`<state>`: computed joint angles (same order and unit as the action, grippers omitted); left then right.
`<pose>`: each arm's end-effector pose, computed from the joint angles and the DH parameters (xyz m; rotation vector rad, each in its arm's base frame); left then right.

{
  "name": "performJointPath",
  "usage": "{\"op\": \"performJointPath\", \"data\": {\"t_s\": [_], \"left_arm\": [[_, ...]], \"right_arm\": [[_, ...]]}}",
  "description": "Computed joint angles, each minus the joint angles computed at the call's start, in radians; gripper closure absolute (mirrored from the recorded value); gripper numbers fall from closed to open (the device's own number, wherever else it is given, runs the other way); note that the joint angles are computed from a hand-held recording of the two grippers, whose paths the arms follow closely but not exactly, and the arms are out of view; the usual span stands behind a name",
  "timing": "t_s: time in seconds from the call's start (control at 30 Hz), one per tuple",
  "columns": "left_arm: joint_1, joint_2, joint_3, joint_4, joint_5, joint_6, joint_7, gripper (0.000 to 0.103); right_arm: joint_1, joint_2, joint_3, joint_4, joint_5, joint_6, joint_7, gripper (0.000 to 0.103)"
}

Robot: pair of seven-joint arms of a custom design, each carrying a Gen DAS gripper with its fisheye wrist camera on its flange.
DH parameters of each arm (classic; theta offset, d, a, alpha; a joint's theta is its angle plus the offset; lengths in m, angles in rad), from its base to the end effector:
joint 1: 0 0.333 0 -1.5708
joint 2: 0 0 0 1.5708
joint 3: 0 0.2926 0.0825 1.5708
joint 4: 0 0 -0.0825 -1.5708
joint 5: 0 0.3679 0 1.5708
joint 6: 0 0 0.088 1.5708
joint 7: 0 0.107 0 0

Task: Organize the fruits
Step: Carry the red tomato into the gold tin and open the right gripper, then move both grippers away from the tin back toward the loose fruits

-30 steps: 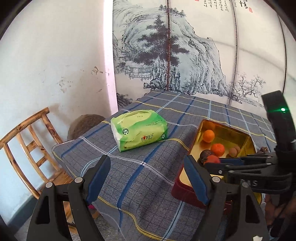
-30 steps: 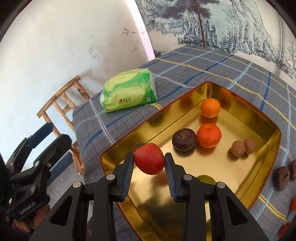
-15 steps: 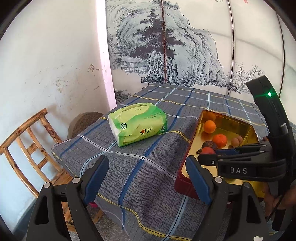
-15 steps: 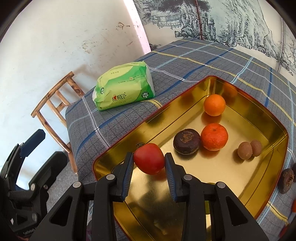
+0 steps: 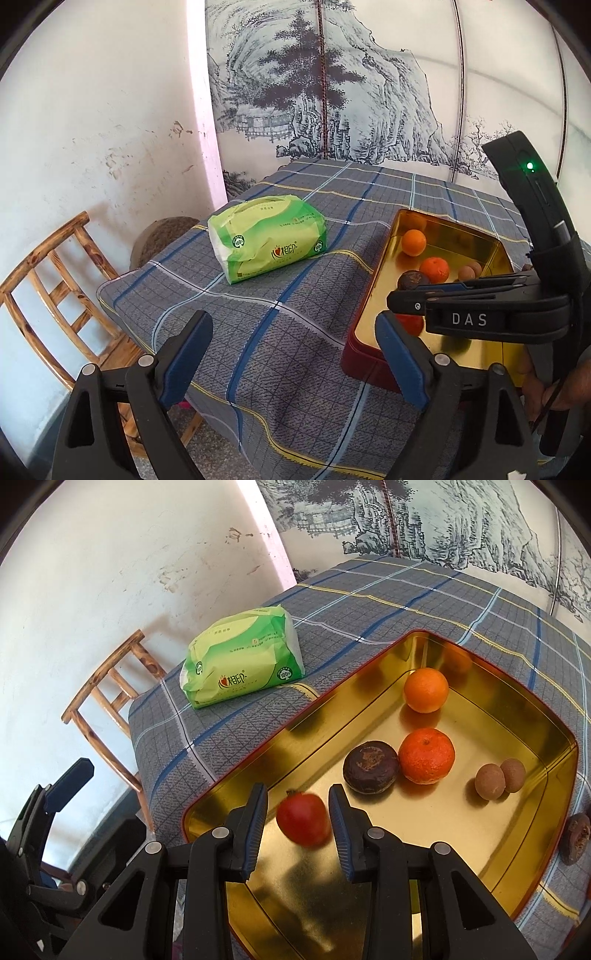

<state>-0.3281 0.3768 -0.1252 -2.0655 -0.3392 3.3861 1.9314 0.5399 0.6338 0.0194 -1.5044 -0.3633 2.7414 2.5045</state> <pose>0.5739 -0.2315 0.3506 -1.3265 2.0266 -0.9960 0.6097 0.3947 0.3516 -1.7104 1.8720 -0.3287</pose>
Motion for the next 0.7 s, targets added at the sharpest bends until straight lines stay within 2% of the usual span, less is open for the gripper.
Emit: {"op": "performJointPath", "data": {"t_s": [0.17,0.43,0.57,0.7], "left_arm": [[-0.029,0.000,0.028,0.001,-0.007,-0.011,0.006,0.015],[-0.055,-0.003,0.050,-0.003,-0.019,-0.010,0.013,0.015],[-0.088,-0.011,0.075,-0.009,-0.031,-0.010,0.027,0.014],[-0.108,-0.022,0.084,-0.019,-0.039,-0.003,0.046,0.014]], "right_arm": [[0.000,-0.004,-0.003,-0.008,-0.003,0.010,0.001,0.067],[0.019,-0.037,-0.028,-0.063,-0.035,0.079,0.050,0.067],[0.051,-0.084,-0.066,-0.123,-0.094,0.118,0.112,0.066],[0.101,-0.161,-0.129,-0.224,-0.206,0.169,0.229,0.064]]}}
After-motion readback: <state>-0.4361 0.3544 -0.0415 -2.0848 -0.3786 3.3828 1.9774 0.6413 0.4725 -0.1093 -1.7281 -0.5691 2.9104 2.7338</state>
